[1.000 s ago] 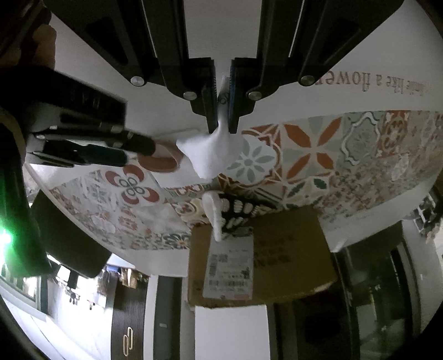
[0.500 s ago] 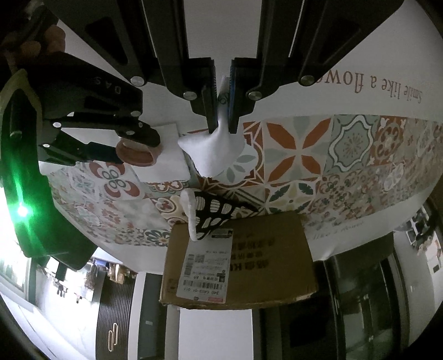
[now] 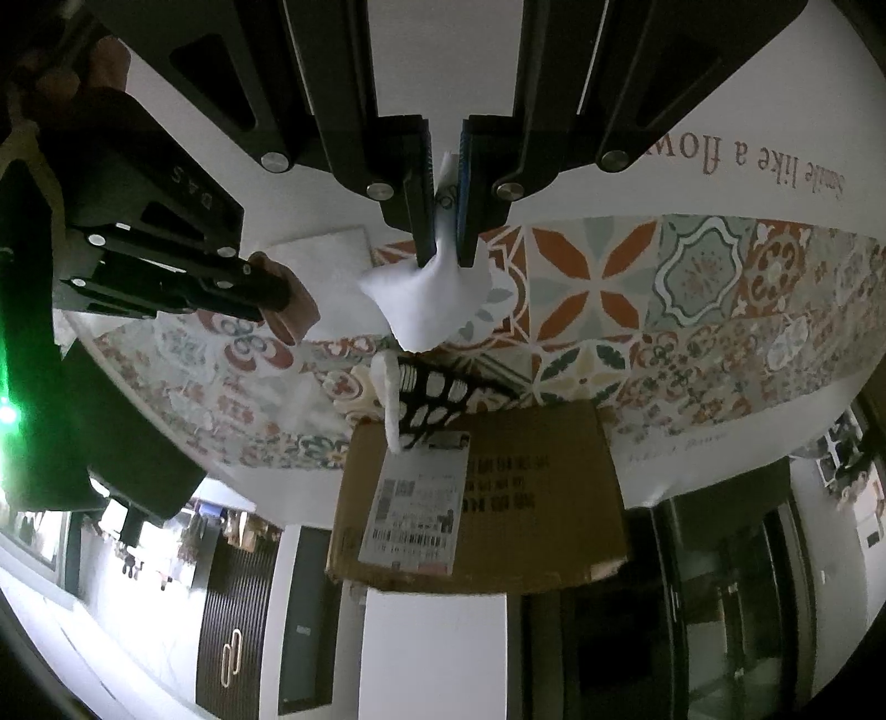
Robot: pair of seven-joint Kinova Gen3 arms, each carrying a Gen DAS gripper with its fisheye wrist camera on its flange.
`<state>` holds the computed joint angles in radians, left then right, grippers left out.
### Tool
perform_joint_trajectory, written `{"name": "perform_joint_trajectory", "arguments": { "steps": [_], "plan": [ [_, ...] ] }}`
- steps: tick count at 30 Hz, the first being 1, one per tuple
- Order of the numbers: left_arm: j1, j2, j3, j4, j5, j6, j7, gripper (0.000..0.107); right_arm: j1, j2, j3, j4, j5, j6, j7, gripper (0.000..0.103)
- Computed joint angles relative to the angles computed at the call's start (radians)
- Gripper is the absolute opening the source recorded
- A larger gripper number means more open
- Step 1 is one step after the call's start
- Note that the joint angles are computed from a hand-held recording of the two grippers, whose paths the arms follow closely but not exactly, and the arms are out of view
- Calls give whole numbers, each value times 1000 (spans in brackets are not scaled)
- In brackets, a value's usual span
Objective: Organize soft objects
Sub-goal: 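Carry the cloth with the left tool while the right tool carries the slipper-sock over the box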
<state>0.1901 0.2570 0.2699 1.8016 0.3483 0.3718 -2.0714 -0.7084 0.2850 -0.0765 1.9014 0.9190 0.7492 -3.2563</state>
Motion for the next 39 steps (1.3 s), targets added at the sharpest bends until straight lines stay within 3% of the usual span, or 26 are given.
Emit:
{"name": "perform_joint_trajectory", "arguments": {
  "steps": [9, 18, 30, 39],
  "plan": [
    [-61, -54, 28, -16, 112, 18, -108, 9, -28, -54, -29, -23, 71, 72, -83, 11],
    [-73, -97, -5, -66, 218, 51, -220, 9, -44, -75, -63, -98, 139, 183, -102, 11],
    [-75, -71, -35, -197, 260, 89, -250, 9, -47, -72, -72, -205, 222, 264, -71, 11],
    [-72, -14, -30, -297, 217, 105, -199, 9, -33, -55, -55, -285, 241, 275, 15, 11]
  ]
}}
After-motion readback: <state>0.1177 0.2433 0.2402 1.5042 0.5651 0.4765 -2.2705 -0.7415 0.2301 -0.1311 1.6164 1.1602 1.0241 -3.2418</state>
